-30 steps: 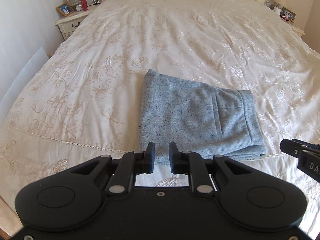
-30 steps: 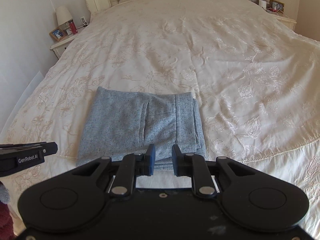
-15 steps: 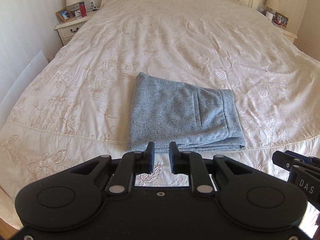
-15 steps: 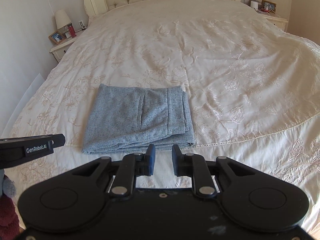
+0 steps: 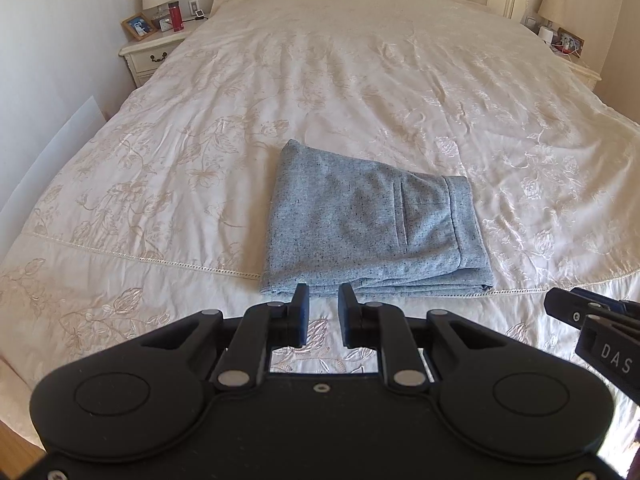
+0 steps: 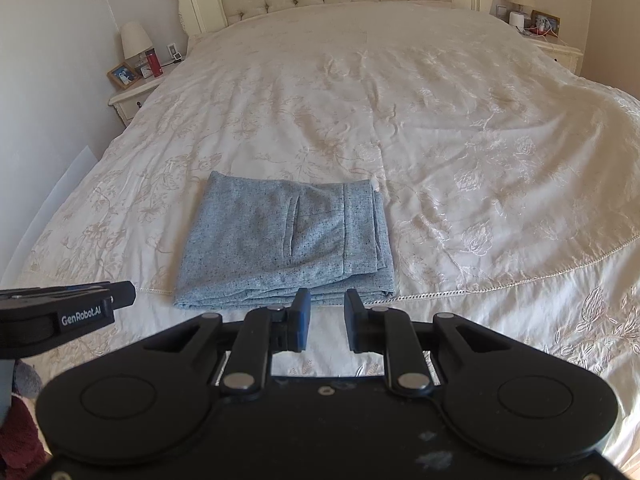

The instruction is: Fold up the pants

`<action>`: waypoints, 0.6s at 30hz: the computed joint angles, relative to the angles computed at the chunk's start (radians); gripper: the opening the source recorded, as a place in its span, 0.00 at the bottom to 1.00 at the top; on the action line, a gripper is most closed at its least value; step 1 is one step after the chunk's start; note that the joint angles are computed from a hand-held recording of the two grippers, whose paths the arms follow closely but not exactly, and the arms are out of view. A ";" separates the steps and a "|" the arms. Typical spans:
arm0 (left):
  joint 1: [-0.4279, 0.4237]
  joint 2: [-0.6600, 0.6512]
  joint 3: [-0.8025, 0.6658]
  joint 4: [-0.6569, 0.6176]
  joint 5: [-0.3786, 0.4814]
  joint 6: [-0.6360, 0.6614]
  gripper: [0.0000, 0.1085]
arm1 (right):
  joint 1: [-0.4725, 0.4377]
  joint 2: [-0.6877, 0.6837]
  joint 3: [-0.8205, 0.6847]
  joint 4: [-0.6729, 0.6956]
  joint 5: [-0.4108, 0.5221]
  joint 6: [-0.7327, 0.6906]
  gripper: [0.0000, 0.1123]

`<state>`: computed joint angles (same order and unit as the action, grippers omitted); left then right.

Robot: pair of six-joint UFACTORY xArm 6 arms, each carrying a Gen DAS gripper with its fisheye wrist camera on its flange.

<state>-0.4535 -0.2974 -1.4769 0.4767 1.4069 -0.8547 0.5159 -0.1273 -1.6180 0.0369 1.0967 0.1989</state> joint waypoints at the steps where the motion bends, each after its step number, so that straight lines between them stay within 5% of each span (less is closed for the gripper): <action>1: -0.002 0.000 -0.001 0.003 0.004 -0.001 0.23 | 0.001 0.001 -0.001 0.000 0.000 0.001 0.18; 18: -0.007 -0.001 0.000 -0.002 0.005 0.007 0.23 | -0.001 0.001 0.006 0.015 -0.003 -0.009 0.18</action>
<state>-0.4603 -0.2981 -1.4766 0.4743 1.4116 -0.8478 0.5144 -0.1263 -1.6118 0.0521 1.0942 0.1902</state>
